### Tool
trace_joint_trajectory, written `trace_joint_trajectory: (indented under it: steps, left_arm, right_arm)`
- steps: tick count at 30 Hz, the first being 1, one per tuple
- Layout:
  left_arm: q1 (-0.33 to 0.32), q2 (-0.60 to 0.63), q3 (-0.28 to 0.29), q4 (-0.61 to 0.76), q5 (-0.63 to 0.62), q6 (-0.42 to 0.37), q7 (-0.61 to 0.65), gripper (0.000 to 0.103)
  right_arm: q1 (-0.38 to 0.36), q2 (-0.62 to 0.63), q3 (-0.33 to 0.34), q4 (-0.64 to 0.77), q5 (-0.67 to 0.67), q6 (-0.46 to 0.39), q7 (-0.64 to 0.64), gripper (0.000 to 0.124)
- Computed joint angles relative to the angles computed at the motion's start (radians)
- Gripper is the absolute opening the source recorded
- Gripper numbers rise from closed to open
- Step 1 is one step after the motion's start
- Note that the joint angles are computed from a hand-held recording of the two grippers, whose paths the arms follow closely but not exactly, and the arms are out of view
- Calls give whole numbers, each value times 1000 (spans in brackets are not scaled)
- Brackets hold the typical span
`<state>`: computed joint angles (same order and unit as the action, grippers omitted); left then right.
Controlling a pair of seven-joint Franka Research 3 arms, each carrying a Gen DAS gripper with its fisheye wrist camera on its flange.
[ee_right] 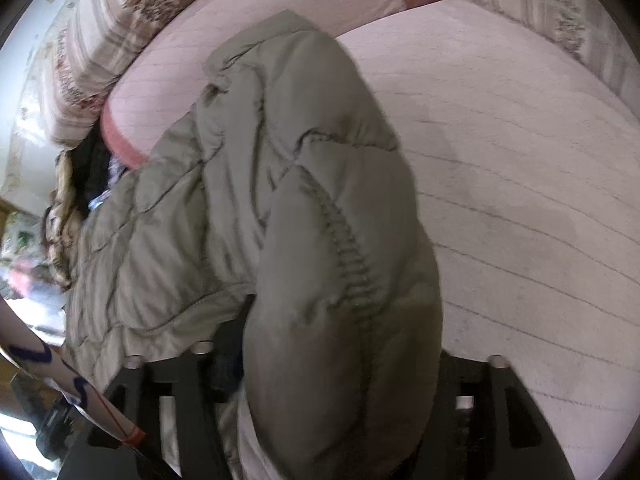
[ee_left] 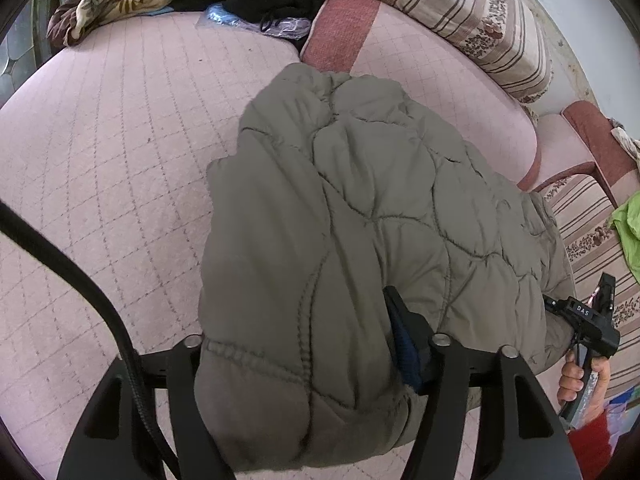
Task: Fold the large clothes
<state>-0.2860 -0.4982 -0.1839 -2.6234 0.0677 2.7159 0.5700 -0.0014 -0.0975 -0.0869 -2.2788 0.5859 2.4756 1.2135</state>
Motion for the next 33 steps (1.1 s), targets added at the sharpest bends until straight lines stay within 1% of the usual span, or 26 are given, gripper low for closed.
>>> trace_joint_trajectory:
  steps: [1,4,6,9,10,12,14,17,20,24,25,26,27,28,30,31,33]
  left_arm:
    - [-7,-10,10,-7,-10,-2,6,68]
    - [-46,-54,72,-45,-85,25,44,69]
    - [-23,-96,64,-67,-88,33,29,69]
    - [41,-182,32,-95,-47,21,-16,73]
    - [52,-198,26,-100,-36,18,-29,73]
    - [66,-227,23,-106,-18,11,-47,73]
    - [63,-226,27,-104,-11,16,-54,73]
    - [61,-175,2,-58,15,8,-61,73]
    - [74,-86,-46,23,70,-32,-70,73]
    - [112,32,-125,130,194,-124,-120,76]
    - [113,50,-133,146,221,-145,-133,77]
    - [118,84,-147,177,258,-182,-144,78]
    - [114,107,-150,195,284,-208,-148,79]
    - [111,135,-155,217,316,-240,-152,81]
    - [101,176,-159,251,375,-290,-163,84]
    - [96,190,-157,261,400,-303,-172,85]
    - [81,210,-141,272,420,-304,-183,87]
  right_arm:
    - [-1,-15,5,-19,-17,31,24,79]
    - [-11,-84,28,-93,-121,143,137,82]
    - [-15,-136,30,-132,-164,185,167,82]
    - [-35,-209,44,-180,-249,234,211,82]
    - [-42,-231,49,-192,-275,246,226,82]
    - [-47,-271,54,-212,-306,263,242,82]
    - [-44,-307,62,-227,-328,275,252,82]
    - [-4,-335,63,-232,-328,272,222,82]
    - [44,-334,97,-235,-345,281,195,82]
    - [58,-284,167,-240,-419,324,229,82]
    - [60,-264,177,-238,-435,335,243,81]
    - [58,-243,192,-234,-459,341,266,81]
    - [48,-209,211,-225,-494,350,297,81]
    - [52,-190,207,-224,-509,361,308,81]
    - [81,-138,180,-213,-492,390,307,82]
    - [109,-115,151,-206,-452,401,277,82]
    - [151,-89,105,-193,-376,407,200,86]
